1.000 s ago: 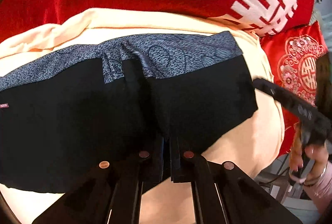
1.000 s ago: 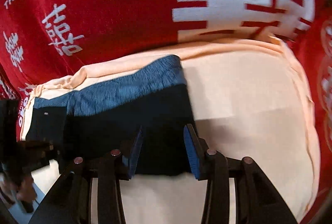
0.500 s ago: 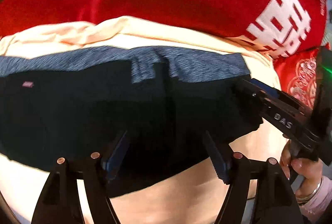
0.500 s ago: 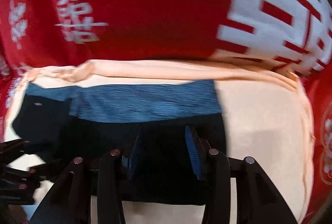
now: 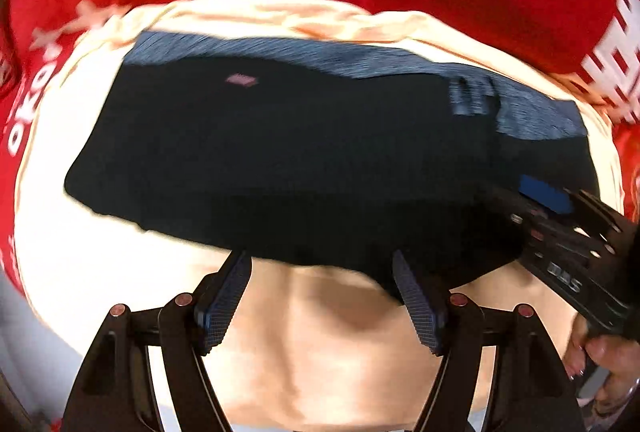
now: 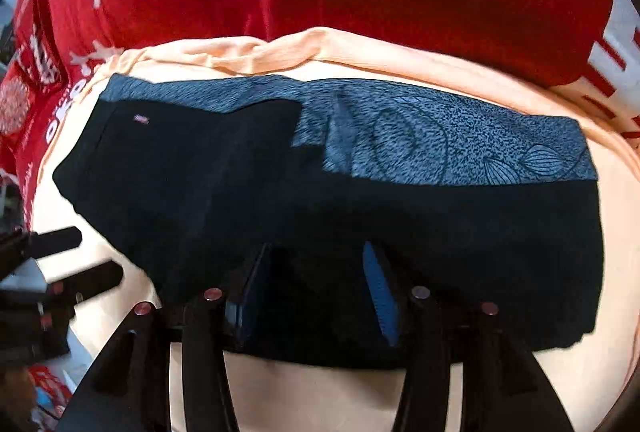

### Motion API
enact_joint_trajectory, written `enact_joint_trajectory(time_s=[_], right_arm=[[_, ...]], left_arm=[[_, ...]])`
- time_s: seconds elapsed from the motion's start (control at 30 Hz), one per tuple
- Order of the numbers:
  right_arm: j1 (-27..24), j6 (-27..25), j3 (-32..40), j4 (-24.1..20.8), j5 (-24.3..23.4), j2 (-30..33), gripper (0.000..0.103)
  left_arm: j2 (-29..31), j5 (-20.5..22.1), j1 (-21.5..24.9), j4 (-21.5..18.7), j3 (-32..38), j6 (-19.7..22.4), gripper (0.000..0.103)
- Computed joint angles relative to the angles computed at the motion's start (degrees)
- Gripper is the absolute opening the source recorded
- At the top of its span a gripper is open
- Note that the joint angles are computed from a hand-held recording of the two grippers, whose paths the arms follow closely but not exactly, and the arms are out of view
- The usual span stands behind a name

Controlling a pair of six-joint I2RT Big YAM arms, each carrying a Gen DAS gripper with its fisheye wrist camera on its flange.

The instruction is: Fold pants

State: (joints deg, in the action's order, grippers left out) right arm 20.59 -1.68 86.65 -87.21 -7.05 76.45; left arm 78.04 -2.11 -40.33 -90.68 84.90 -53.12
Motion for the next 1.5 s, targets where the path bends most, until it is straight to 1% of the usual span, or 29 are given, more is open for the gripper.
enact_joint_trajectory(time_s=[0.07, 0.13, 0.27, 0.3, 0.4, 0.6, 0.67, 0.73, 0.8, 0.9, 0.93, 0.97, 1.0, 1.03, 1.1, 1.2, 1.23, 1.3, 1.37, 1.43, 1.5], right_arm=[[0.1, 2.0, 0.7, -1.5, -1.1, -0.6, 0.054], [0.2, 3.7, 1.0, -2.7, -1.4, -1.2, 0.054], [3.3, 9.3, 1.3, -4.3, -0.1, -2.3, 0.063], [4.3, 10.4, 1.5, -4.6, -0.5, -1.9, 0.063], [7.9, 13.2, 2.0, -6.1, -1.7, -0.7, 0.063], [14.8, 14.8, 4.9, -6.8, -2.2, 2.9, 0.063], [16.7, 15.6, 6.4, -6.9, -2.5, 4.6, 0.063], [18.4, 16.5, 8.2, -6.8, -2.9, 6.4, 0.063], [19.8, 17.3, 10.7, -6.9, -3.7, 8.6, 0.063], [21.5, 17.5, 15.5, -6.7, -4.7, 12.1, 0.063], [22.0, 16.9, 17.1, -6.4, -4.3, 13.2, 0.063], [22.5, 16.2, 18.7, -6.2, -3.3, 14.4, 0.067], [22.7, 15.7, 19.3, -6.0, -2.5, 15.0, 0.070], [22.9, 14.8, 20.4, -6.0, -0.7, 16.1, 0.070], [22.5, 13.2, 21.4, -6.5, 1.1, 17.3, 0.070], [21.7, 9.8, 23.0, -8.0, 5.6, 19.6, 0.070], [21.2, 8.6, 22.9, -8.4, 6.9, 19.9, 0.070], [20.0, 7.4, 21.5, -9.0, 9.1, 19.8, 0.070], [18.7, 7.2, 19.0, -9.5, 10.0, 18.7, 0.070], [17.7, 7.4, 15.8, -9.4, 9.8, 17.1, 0.070], [16.6, 8.0, 11.8, -9.6, 8.9, 15.3, 0.070]], left_arm=[[-1.6, 0.2, 0.1, -0.2, -1.8, -1.0, 0.074], [-3.2, 0.9, 0.3, -0.3, -3.7, -1.1, 0.074], [-5.9, 1.2, 1.3, -0.8, -6.2, 0.1, 0.074], [-6.7, 1.0, 1.9, -1.0, -6.8, 0.6, 0.074], [-9.9, 0.9, 4.2, -1.3, -9.2, 1.3, 0.074], [-16.9, 1.1, 11.3, -3.0, -14.8, 3.1, 0.074], [-18.7, 0.8, 14.1, -3.6, -16.2, 5.2, 0.074], [-20.4, 0.2, 17.4, -4.3, -17.3, 8.3, 0.074], [-21.4, -0.5, 20.6, -4.7, -18.0, 11.6, 0.074], [-22.8, -1.5, 26.4, -5.0, -18.3, 17.8, 0.074], [-23.0, -1.1, 27.8, -4.8, -18.2, 19.3, 0.074], [-23.3, -0.1, 29.6, -4.5, -18.3, 20.8, 0.074], [-23.5, 0.9, 30.8, -4.1, -18.3, 21.6, 0.075], [-23.8, 2.0, 31.8, -3.4, -18.5, 21.7, 0.077], [-24.8, 5.4, 33.1, -1.4, -19.5, 20.7, 0.078], [-25.3, 11.3, 32.5, 4.4, -21.9, 14.4, 0.078], [-25.7, 12.9, 32.1, 7.1, -23.2, 11.4, 0.078], [-25.6, 14.6, 30.7, 11.2, -24.8, 5.6, 0.078], [-25.6, 16.2, 29.5, 14.6, -26.3, 1.2, 0.078], [-24.9, 16.1, 28.8, 16.8, -27.0, -1.1, 0.078], [-24.1, 15.6, 28.0, 18.1, -27.1, -2.1, 0.078]])
